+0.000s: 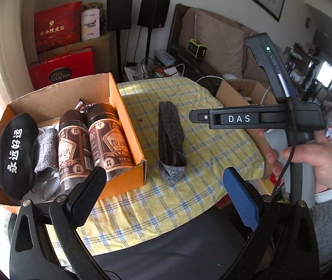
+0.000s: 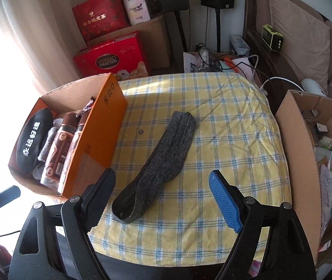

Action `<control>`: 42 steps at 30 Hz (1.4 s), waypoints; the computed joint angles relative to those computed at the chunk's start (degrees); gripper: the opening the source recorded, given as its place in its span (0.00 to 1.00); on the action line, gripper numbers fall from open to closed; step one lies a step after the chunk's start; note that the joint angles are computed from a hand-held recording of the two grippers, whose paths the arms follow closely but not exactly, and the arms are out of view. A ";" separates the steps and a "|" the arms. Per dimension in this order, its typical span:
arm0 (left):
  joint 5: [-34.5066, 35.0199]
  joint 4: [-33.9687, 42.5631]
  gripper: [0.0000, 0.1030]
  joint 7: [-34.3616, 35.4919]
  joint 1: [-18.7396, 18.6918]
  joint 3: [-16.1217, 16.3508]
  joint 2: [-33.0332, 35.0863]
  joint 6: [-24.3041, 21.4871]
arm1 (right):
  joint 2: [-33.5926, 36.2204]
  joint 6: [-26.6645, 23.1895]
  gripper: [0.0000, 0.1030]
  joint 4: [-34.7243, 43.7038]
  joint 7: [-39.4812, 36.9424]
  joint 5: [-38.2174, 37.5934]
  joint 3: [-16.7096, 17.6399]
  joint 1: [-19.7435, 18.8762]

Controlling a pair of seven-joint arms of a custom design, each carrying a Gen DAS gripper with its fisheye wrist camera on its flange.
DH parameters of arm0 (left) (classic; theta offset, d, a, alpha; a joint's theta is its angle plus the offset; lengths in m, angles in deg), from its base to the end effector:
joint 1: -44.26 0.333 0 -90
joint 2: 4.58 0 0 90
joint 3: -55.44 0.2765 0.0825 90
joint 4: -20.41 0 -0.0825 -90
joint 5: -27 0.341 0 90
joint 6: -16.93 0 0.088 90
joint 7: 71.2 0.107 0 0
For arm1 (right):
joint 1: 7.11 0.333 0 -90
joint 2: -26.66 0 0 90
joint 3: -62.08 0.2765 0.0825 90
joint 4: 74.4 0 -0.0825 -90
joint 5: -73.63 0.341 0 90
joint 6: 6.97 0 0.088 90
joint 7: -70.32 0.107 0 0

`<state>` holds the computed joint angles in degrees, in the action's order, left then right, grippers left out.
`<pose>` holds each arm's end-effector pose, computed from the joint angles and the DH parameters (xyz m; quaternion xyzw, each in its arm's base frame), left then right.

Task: Organize objects
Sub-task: 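Move both tools to the dark grey knit sock on the cloth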

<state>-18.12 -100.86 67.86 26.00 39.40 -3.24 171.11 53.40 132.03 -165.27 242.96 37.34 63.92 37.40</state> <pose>0.4648 -0.2882 0.4404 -0.3385 0.8696 -0.3572 0.0412 0.4593 0.4737 0.3911 -0.5924 0.7490 -0.1651 0.2467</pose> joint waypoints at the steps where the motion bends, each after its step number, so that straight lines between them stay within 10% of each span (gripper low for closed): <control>1: -1.04 -0.44 0.93 0.81 -0.07 -0.15 -0.24 -0.54 | -0.12 0.58 0.80 -0.59 0.11 0.28 0.09 -0.23; 15: -8.63 -1.84 0.70 4.09 -1.57 -1.87 2.90 1.50 | 3.44 6.28 0.53 -0.88 -4.56 6.84 0.66 -1.90; 38: 14.42 3.87 0.59 -17.48 -0.38 -7.01 15.29 11.57 | 5.93 12.55 0.45 -1.82 -8.14 13.37 -1.85 -1.46; 42: 18.30 4.66 0.32 -20.51 -0.40 -7.03 16.45 11.75 | 5.83 13.08 0.45 -2.20 -7.42 13.14 -2.21 -1.50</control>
